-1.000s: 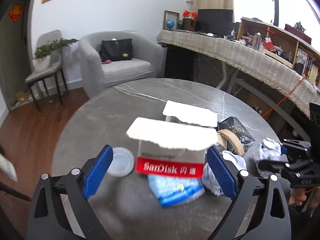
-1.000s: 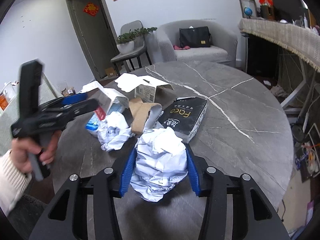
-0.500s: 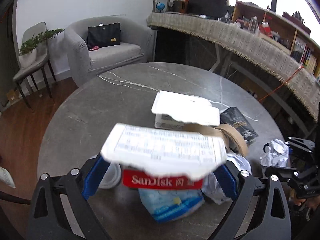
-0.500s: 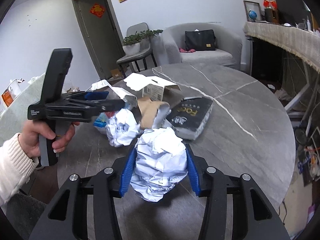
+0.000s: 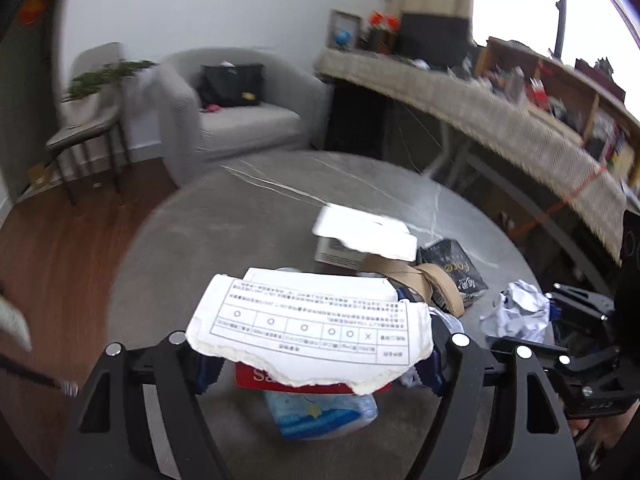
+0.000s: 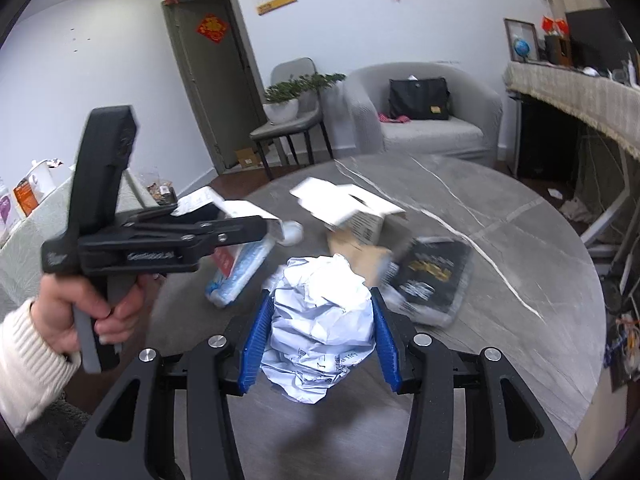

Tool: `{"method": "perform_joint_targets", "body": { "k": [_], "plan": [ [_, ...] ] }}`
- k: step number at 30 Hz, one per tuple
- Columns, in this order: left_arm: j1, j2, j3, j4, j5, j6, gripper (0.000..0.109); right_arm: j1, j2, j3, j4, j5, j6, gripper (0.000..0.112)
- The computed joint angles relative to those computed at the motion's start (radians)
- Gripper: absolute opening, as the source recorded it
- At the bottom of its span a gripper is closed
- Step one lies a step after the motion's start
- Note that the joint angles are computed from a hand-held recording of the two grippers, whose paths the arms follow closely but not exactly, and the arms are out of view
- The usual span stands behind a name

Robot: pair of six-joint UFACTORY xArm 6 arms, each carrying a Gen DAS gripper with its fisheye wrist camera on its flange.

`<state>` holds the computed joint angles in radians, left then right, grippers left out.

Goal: Collect trash
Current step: 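Carry both held items over the green bin and open both grippers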

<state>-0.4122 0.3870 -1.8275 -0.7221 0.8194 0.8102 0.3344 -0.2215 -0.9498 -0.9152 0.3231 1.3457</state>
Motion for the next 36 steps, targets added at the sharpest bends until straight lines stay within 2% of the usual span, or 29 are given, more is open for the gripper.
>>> {"method": "perform_joint_targets", "body": {
  "k": [3,8,15,20,22,28,33,36],
  "plan": [
    [0.029,-0.085,0.101,-0.036,-0.053,0.0,0.078,0.03,0.046,-0.073,-0.016,0.026,-0.006,0.049],
    [0.09,-0.118,0.141,-0.149,-0.059,0.027,0.078,0.068,0.159,-0.233,-0.041,0.089,-0.047,0.049],
    [0.17,-0.151,0.167,-0.264,-0.047,0.086,0.078,0.073,0.321,-0.423,0.02,0.061,-0.12,0.049],
    [0.194,-0.153,0.175,-0.253,-0.078,0.086,0.078,0.095,0.413,-0.528,0.061,0.054,-0.181,0.049],
    [0.214,-0.16,0.187,-0.228,-0.084,0.063,0.078,0.102,0.453,-0.562,0.116,0.036,-0.228,0.049],
    [0.259,-0.19,0.287,-0.067,-0.177,-0.02,0.078,0.148,0.556,-0.67,0.284,0.023,-0.403,0.049],
    [0.303,-0.161,0.327,0.132,-0.159,-0.145,0.078,0.193,0.648,-0.789,0.432,0.03,-0.544,0.049],
    [0.323,-0.133,0.351,0.206,-0.151,-0.174,0.078,0.217,0.715,-0.871,0.509,0.057,-0.617,0.049]
  ]
}}
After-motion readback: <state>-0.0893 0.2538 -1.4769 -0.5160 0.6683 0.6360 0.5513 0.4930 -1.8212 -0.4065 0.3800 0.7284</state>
